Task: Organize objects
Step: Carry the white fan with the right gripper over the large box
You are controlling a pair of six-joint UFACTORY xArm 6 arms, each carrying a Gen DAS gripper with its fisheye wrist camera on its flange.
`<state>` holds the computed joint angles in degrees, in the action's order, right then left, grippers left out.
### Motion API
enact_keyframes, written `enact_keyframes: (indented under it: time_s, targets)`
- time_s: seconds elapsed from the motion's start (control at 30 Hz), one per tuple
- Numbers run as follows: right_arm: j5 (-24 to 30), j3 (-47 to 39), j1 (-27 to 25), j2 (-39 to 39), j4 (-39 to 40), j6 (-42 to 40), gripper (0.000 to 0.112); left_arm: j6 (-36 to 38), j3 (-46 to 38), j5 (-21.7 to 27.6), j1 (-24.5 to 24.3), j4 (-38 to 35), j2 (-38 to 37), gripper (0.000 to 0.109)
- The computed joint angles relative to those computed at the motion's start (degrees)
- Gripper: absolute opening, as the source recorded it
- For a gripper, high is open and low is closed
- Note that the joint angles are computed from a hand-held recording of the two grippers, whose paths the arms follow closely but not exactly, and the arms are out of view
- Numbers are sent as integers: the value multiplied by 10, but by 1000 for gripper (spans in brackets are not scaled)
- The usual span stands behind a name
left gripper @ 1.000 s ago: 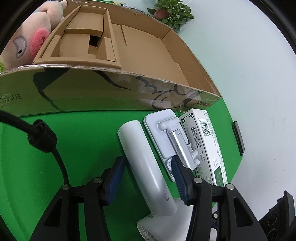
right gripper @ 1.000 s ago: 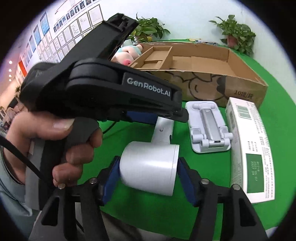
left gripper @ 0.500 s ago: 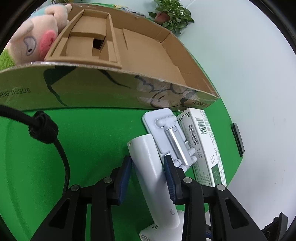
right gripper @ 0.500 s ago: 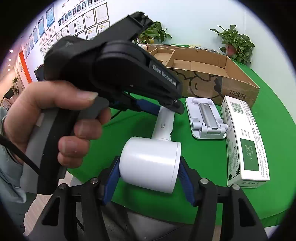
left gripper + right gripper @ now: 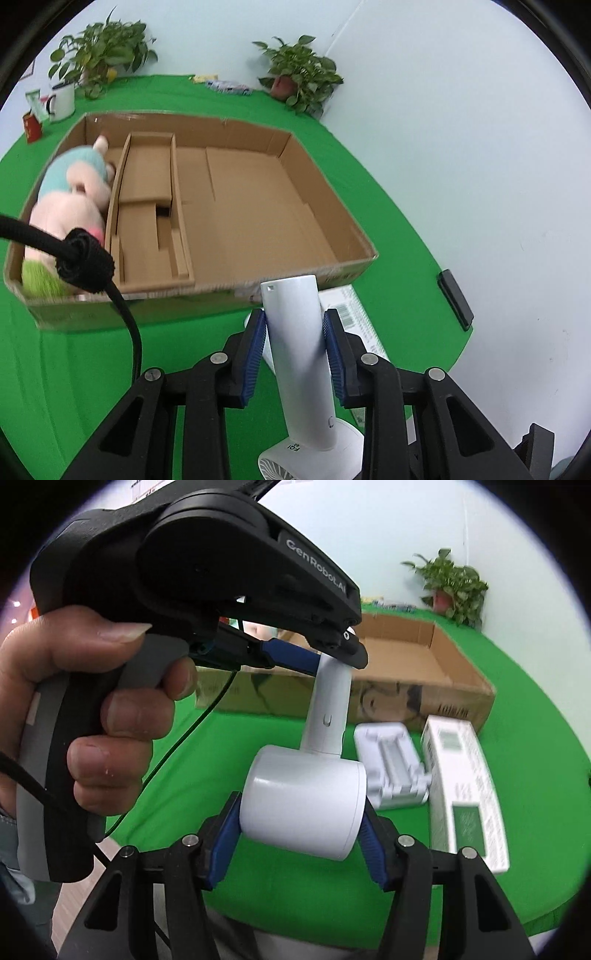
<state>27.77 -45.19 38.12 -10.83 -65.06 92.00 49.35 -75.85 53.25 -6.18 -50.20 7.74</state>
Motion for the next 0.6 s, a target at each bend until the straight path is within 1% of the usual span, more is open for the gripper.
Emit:
enact_keyframes:
  time_s: [0.07, 0.33, 0.6]
  targets:
    - [6, -13, -6, 1, -6, -6, 58, -4, -19, 2, -2, 3, 3, 29]
    - [-10, -59, -46, 20, -3, -48, 57, -26, -125, 26, 0, 12, 43, 29]
    - [-37, -112, -86, 54, 10, -90, 56, -74, -295, 58, -3, 39, 144, 29]
